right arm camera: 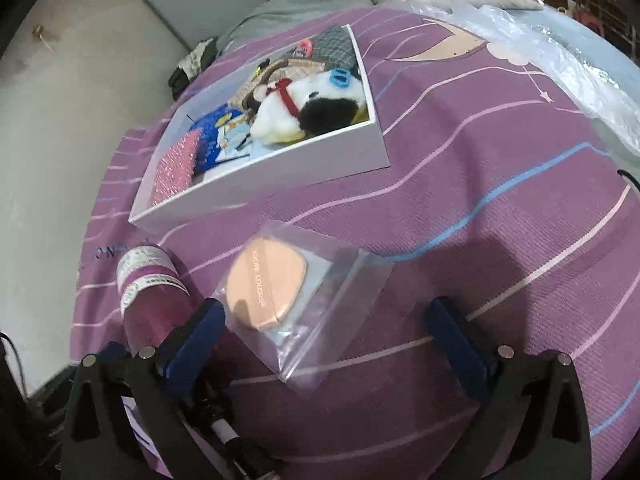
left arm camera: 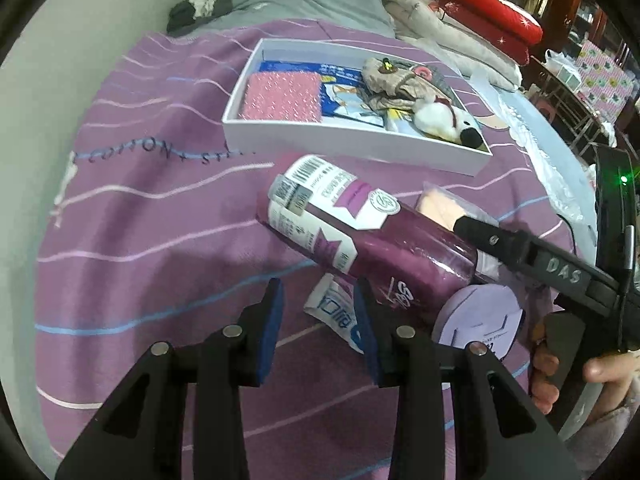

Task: Organize soft objects
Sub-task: 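Grasp the clear bag with makeup sponge with the right gripper while the left grasps the white tube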

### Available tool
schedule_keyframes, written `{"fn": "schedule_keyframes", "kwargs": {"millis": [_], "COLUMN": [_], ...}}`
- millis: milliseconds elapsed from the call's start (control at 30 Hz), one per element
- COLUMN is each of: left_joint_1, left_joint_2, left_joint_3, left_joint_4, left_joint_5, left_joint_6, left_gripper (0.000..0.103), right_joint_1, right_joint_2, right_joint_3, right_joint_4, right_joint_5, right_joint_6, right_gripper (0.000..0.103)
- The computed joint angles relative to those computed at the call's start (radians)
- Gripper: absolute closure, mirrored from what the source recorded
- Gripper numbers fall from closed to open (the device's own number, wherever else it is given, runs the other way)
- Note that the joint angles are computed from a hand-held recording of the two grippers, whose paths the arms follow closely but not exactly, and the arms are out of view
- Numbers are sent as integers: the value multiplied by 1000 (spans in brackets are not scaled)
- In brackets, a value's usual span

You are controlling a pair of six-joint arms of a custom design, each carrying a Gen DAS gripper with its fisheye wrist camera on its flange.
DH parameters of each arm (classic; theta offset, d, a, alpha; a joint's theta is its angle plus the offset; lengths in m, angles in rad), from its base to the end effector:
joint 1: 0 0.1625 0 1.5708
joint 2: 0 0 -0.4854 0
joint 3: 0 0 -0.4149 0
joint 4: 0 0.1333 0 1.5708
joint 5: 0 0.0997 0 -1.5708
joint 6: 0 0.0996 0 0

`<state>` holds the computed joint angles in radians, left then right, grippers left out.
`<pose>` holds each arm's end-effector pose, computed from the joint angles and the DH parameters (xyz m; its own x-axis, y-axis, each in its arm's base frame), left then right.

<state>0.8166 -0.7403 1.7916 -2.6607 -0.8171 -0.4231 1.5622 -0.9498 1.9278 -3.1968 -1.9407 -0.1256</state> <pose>-0.3097 -0.6239 0.0610 -0.7820 0.1387 -0.6077 0.3982 0.8611 -0.3160 0.0917 -0.6506 0.1993 -0.9240 0.1246 0.3616 -0.1098 0.8193 -0.5627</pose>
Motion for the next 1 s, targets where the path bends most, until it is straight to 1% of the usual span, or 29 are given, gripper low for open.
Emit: {"fn": "schedule_keyframes", "kwargs": {"millis": [100,133,167,233,333,467,567,633,700,733,767,800,867,900,967,1000], "left_joint_1": [14,17,18,16,22,45,53,50,44,41,37,35,28,27,21,20], "left_joint_2": [2,4,5,4,-5,-16,-29,-33,-33,-33,-34,-34,-34,-34,-34,-33], "left_joint_3": [6,13,22,41,61,92,112,123,125,126,128,128,130,129,130,129], "left_joint_4": [-10,-24,-46,-92,-137,-214,-256,-272,-268,-265,-260,-258,-249,-245,-242,-242], "left_joint_5": [-38,-44,-47,-57,-108,-178,-226,-235,-227,-224,-223,-221,-212,-207,-196,-191], "left_joint_6": [-4,-1,8,38,54,39,33,36,38,38,38,38,34,33,29,28], "left_gripper": [65,65,65,65,64,63,64,66,72,74,79,83,87,89,92,94], "right_joint_1": [-23,-33,-43,-53,-59,-82,-84,-89,-100,-104,-110,-115,-131,-136,-147,-151], "right_joint_2": [-24,-34,-43,-50,-51,-59,-54,-56,-61,-62,-68,-71,-75,-76,-77,-78], "right_joint_3": [30,39,46,50,50,55,48,55,61,66,70,73,78,78,79,79], "right_joint_4": [-31,-31,-27,-16,-8,-4,7,-5,-14,-26,-27,-30,-33,-33,-29,-27], "right_joint_5": [83,125,177,230,249,306,311,328,351,360,367,375,408,421,445,455], "right_joint_6": [5,-1,-10,-15,-3,23,24,23,21,23,24,29,44,51,63,65], "right_gripper": [0,5,11,15,16,15,15,15,21,30,38,41,57,60,75,78]}}
